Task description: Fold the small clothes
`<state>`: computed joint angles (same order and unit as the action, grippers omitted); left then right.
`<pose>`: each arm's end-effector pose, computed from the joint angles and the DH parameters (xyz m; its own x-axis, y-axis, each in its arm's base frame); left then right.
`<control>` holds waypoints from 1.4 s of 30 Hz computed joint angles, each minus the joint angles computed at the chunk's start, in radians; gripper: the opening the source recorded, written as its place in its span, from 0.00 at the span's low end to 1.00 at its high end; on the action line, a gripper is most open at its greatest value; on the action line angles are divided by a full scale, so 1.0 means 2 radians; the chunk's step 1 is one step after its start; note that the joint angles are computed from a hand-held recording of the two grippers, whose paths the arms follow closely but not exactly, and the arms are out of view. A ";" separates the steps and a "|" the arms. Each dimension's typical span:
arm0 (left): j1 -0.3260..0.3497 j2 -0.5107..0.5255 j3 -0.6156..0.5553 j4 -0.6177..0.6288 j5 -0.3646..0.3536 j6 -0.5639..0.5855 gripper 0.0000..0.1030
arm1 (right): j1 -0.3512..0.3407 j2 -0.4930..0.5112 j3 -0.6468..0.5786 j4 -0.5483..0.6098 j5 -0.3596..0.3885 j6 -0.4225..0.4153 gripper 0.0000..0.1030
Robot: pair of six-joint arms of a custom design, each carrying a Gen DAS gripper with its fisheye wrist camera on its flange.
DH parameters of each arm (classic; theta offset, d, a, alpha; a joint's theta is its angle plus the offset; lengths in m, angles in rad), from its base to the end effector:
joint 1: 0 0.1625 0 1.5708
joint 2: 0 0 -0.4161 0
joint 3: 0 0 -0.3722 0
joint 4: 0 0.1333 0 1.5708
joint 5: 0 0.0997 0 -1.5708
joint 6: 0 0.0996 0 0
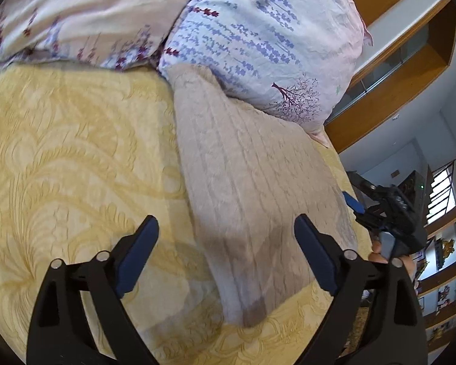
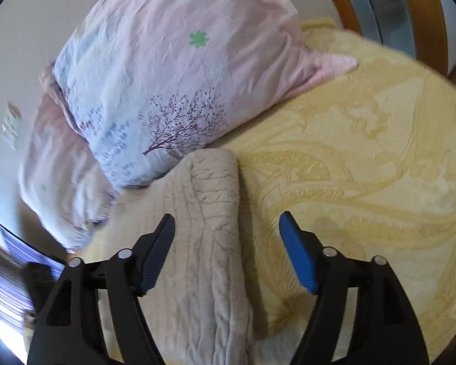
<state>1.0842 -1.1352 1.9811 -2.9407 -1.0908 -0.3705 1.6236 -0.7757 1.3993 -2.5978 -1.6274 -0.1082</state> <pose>-0.1001 -0.5726 0.2345 -0.9782 -0.0808 -0.1915 0.0544 0.7896 -0.6112 0.1660 -0.7222 0.1842 -0.9871 -0.1295 0.0941 -0.1560 0.9098 -0.3846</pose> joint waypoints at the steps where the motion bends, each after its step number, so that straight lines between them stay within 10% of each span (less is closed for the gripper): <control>1: 0.002 0.005 -0.010 0.007 -0.002 0.001 0.88 | -0.003 -0.001 -0.002 0.011 0.008 0.007 0.73; 20: 0.018 0.064 -0.097 0.071 -0.010 0.013 0.88 | -0.011 0.042 -0.071 0.133 0.048 0.001 0.72; 29: 0.016 0.080 -0.109 0.066 -0.006 0.017 0.88 | -0.016 0.047 -0.073 0.164 0.081 -0.004 0.50; 42: 0.026 0.036 -0.062 0.014 -0.069 -0.007 0.38 | -0.019 0.014 -0.015 0.138 0.142 -0.009 0.30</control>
